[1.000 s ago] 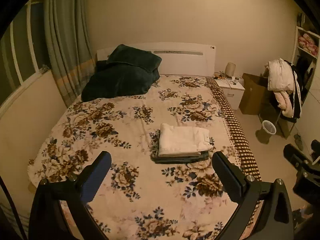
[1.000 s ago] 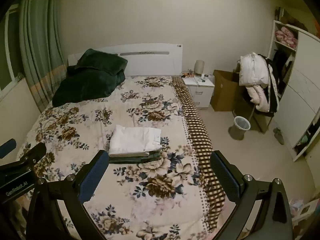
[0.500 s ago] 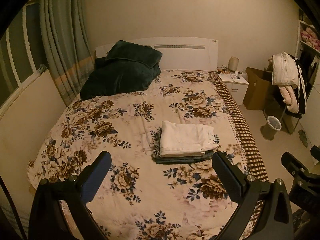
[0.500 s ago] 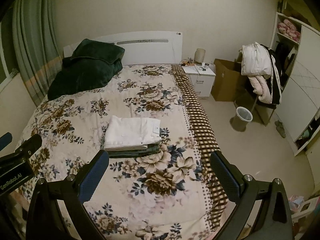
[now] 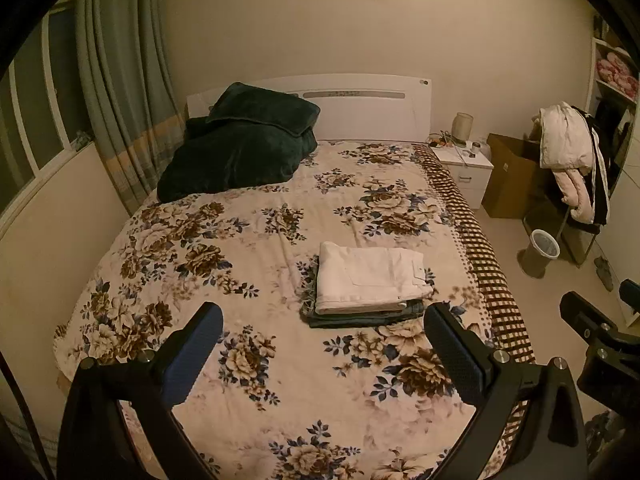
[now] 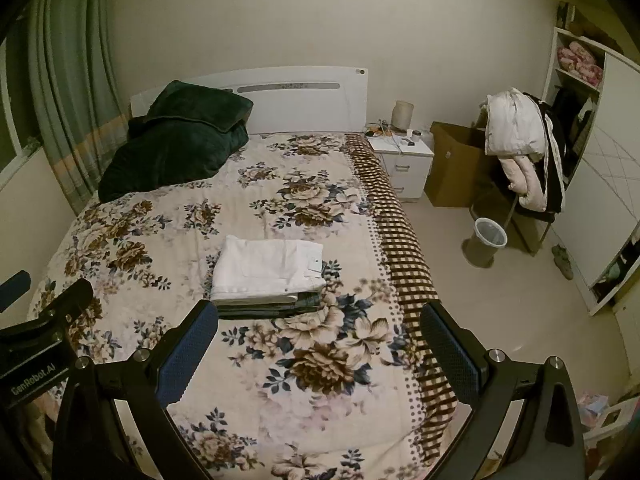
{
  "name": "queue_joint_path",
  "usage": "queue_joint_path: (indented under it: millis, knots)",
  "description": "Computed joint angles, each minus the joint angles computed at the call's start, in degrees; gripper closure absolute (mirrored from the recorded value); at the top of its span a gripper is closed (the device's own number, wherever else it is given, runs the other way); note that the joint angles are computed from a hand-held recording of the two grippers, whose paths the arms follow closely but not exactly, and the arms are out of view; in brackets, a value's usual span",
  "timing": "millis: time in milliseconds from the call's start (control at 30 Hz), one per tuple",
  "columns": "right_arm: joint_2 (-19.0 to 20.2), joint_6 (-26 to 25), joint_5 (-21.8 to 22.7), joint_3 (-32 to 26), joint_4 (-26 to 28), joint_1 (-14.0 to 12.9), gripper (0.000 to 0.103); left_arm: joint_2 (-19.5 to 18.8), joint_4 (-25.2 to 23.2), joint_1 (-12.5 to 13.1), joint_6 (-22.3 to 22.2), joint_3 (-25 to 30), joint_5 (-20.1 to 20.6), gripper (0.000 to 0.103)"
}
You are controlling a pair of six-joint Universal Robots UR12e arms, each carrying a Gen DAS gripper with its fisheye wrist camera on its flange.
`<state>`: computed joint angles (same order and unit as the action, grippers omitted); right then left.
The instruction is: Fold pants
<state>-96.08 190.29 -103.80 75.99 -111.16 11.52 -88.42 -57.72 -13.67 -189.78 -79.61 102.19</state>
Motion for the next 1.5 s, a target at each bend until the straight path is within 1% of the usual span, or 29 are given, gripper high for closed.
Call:
queue_joint_path:
  millis: [500, 1100, 1333, 1500]
  knots:
    - [0.0, -0.7, 1.2, -0.5, 0.0, -0.2, 0.000, 0.6, -0.4, -0.2, -0.7, -0.4, 0.1, 0.000]
    - [0.0, -0.4, 1.2, -0.6, 0.0, 0.2, 0.000, 0.6, -0.8, -0.5, -0.3, 0.4, 0.5, 0.000]
    - [-0.3, -0.4, 1.5, -0.9, -0.1, 0.2, 0.000, 0.9, -0.5, -0.2, -1.4, 0.3, 0.0, 0.000]
    - [-0.2, -0.1, 1.4, -1.1, -0.3, 0.3, 0.000, 1.1, -0.1, -0.2, -1.8, 0.0, 0.6, 0.000]
